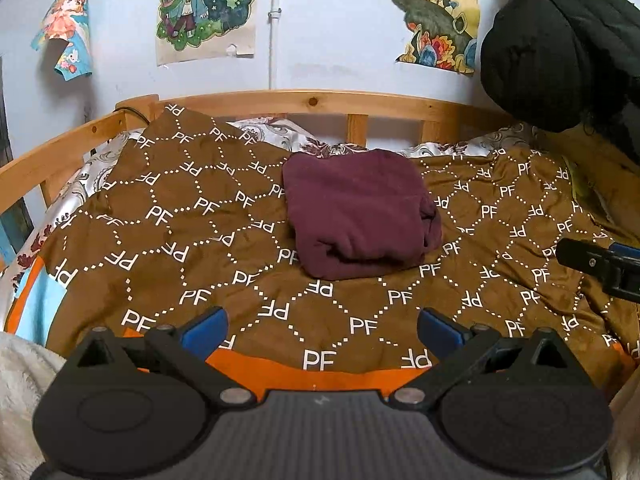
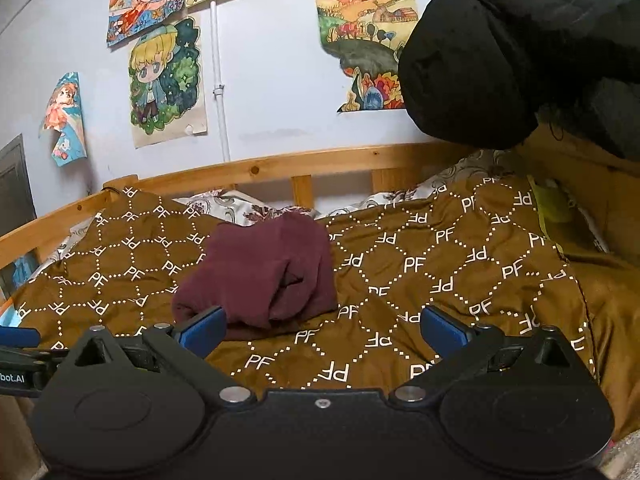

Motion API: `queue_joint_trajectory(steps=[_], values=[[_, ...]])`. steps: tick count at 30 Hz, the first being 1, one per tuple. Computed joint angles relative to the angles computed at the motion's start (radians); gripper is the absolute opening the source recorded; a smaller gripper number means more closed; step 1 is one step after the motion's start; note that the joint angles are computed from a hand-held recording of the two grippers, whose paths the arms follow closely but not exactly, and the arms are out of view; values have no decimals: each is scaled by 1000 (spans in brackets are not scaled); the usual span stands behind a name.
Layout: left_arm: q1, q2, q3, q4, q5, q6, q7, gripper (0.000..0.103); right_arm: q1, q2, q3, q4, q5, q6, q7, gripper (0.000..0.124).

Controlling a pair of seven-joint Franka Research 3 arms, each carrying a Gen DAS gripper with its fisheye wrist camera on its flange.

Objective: Fold small clothes

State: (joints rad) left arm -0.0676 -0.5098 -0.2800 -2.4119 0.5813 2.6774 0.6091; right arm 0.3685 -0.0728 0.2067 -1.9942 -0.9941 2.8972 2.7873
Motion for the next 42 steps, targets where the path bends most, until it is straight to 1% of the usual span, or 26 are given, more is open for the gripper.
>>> queue_joint_trajectory(steps=[11, 42], values=[[-2, 1, 1, 1, -2, -4, 0, 102, 11, 5, -1, 6, 39, -19, -39, 102], [-7, 1, 8, -3, -16, -8, 22, 102, 16, 7, -3, 1, 56, -33, -50, 102]])
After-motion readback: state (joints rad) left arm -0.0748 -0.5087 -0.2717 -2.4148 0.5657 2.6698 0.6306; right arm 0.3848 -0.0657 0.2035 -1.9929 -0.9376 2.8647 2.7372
